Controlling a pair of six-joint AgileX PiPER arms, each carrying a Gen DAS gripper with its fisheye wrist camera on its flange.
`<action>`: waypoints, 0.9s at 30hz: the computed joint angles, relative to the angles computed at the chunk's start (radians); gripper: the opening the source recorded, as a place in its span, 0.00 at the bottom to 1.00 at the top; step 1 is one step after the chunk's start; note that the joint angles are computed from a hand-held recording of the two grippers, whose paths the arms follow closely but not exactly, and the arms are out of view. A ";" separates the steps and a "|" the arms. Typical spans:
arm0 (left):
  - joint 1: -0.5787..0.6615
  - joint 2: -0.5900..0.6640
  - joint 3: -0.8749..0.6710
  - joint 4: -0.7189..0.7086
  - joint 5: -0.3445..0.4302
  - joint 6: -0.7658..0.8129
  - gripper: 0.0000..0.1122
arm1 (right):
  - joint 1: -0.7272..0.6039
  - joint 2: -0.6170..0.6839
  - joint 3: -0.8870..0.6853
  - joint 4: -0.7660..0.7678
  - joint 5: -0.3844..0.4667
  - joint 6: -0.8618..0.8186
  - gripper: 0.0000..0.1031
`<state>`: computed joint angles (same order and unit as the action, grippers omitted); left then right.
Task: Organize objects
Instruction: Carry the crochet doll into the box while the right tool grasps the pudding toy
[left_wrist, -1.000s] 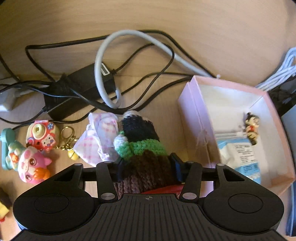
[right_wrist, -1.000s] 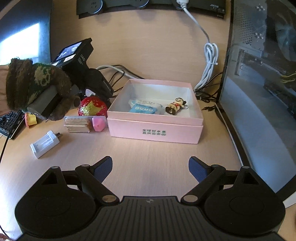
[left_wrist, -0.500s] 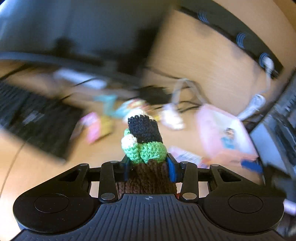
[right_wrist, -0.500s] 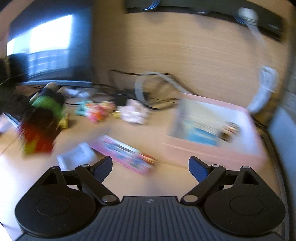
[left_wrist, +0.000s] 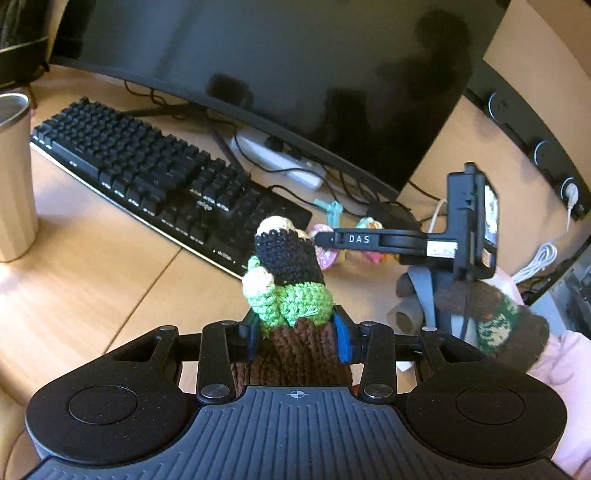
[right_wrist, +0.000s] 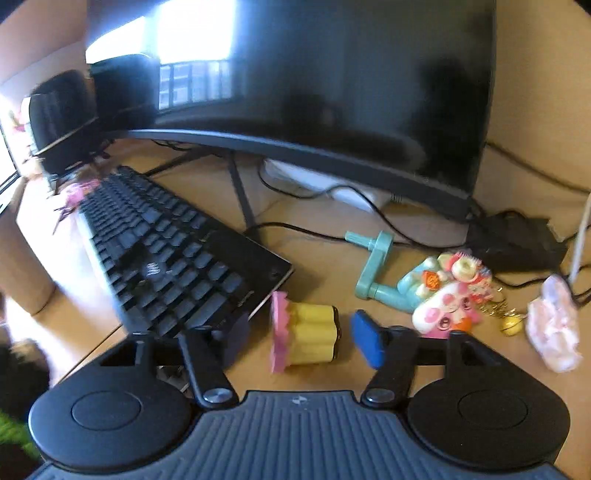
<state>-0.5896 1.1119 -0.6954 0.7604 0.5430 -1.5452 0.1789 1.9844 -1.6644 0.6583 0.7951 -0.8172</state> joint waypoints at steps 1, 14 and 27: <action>0.019 -0.003 0.008 -0.025 -0.028 0.035 0.38 | 0.000 0.025 -0.038 -0.030 0.030 0.060 0.42; -0.062 0.245 -0.135 -0.559 -0.274 0.628 0.38 | -0.359 -0.454 0.447 -0.090 0.037 -0.156 0.42; -0.240 0.676 -0.736 -0.767 -0.130 0.814 0.38 | -0.990 -0.426 0.306 0.027 0.317 -0.410 0.42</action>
<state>-0.8299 1.7879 -1.4317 -0.0070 0.4127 -0.7309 -0.8113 1.5583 -1.3588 0.6850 1.1119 -1.2275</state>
